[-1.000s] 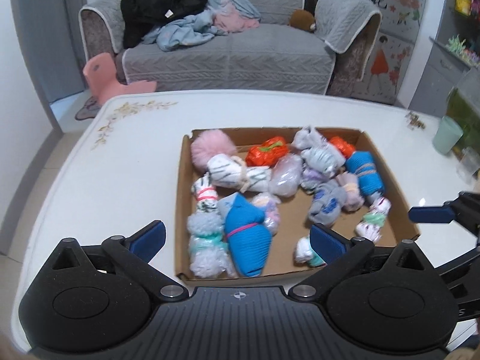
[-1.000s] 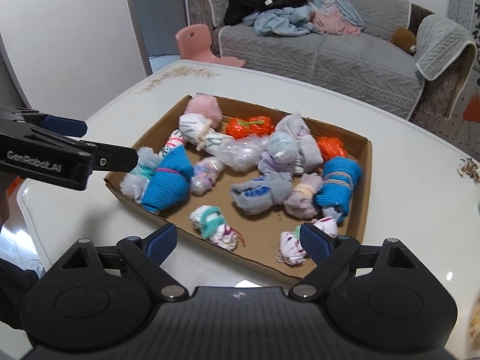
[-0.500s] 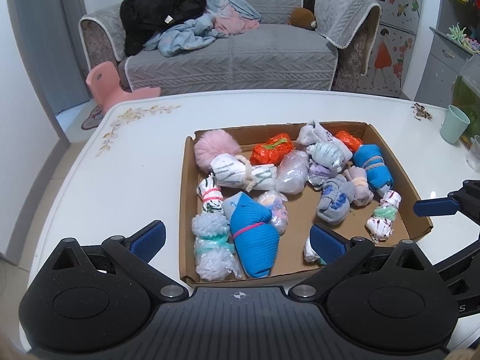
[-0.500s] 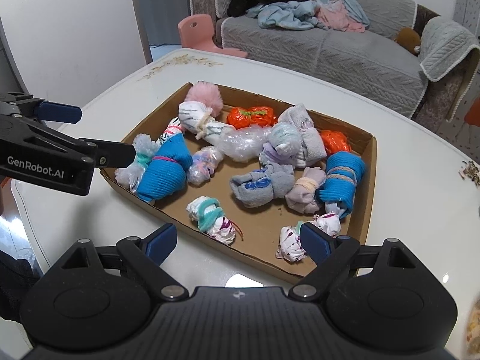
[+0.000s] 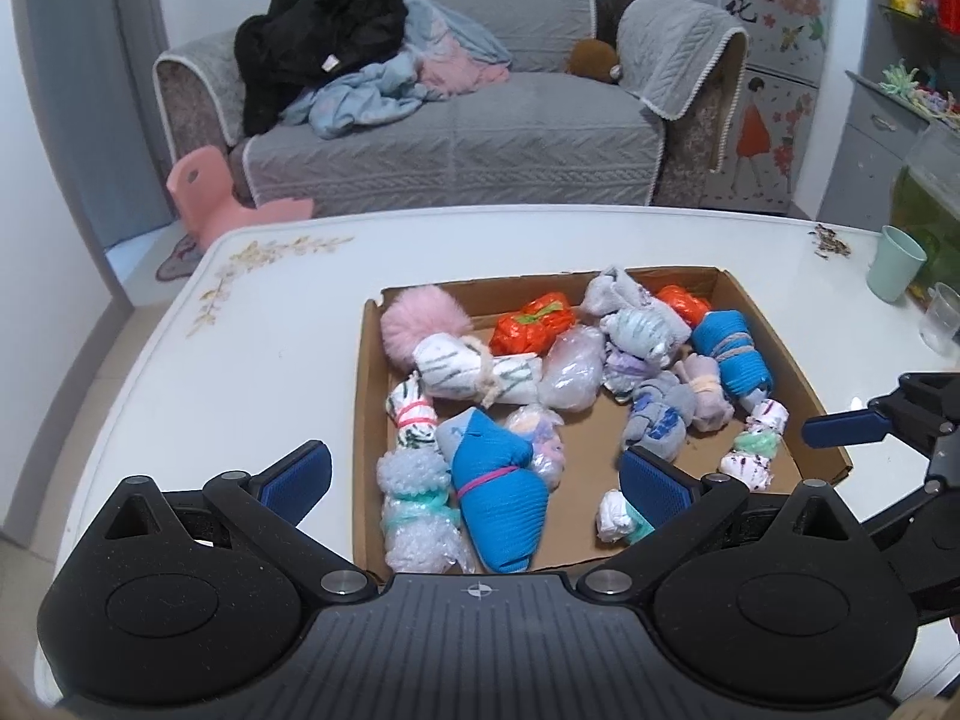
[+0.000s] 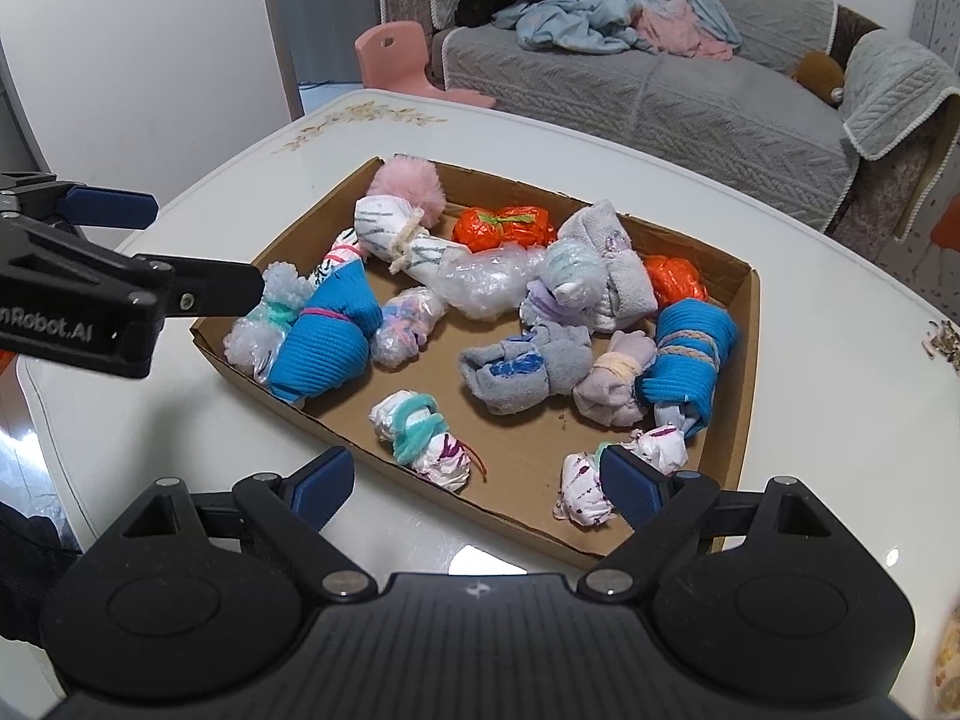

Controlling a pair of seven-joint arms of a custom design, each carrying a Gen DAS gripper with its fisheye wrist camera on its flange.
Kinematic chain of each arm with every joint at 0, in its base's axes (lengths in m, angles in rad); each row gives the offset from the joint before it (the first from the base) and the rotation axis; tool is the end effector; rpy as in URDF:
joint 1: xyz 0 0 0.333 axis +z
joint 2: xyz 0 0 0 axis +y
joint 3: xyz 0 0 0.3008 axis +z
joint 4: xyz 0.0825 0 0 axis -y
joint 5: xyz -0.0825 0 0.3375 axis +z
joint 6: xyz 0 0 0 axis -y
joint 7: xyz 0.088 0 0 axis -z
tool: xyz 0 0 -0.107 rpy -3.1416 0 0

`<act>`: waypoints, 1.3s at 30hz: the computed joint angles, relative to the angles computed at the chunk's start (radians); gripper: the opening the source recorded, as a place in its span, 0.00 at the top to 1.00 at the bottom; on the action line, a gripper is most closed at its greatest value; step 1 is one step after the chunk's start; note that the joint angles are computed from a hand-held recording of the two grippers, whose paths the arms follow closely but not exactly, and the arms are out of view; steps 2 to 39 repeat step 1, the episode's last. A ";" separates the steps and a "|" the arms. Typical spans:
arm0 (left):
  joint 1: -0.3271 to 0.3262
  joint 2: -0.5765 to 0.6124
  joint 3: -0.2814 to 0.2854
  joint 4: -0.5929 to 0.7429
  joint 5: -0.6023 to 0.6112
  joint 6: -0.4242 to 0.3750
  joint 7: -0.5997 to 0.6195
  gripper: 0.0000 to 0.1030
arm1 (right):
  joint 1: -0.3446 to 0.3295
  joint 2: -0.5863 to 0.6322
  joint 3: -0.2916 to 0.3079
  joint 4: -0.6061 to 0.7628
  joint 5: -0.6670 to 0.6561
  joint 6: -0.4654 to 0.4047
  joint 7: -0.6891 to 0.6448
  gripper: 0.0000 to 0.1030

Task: Organize objects
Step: 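Open both grippers and lift them away from the tray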

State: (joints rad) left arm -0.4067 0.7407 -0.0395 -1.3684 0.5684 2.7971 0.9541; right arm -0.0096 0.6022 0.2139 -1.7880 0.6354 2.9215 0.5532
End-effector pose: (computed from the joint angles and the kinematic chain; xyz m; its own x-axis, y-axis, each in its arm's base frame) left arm 0.6498 -0.3294 0.3650 -0.2536 -0.9656 -0.0570 -0.6986 0.2236 -0.6797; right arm 0.6469 0.0767 0.2906 0.5345 -0.8452 0.0008 -0.6807 -0.4311 -0.5924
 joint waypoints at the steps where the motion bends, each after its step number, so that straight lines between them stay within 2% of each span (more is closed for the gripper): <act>1: 0.015 0.005 -0.020 0.008 -0.019 -0.008 0.019 0.01 | -0.002 0.002 0.002 0.003 0.001 -0.002 -0.001 0.15; 39: 0.015 0.005 -0.020 0.008 -0.019 -0.008 0.019 0.01 | -0.002 0.002 0.002 0.003 0.001 -0.002 -0.001 0.15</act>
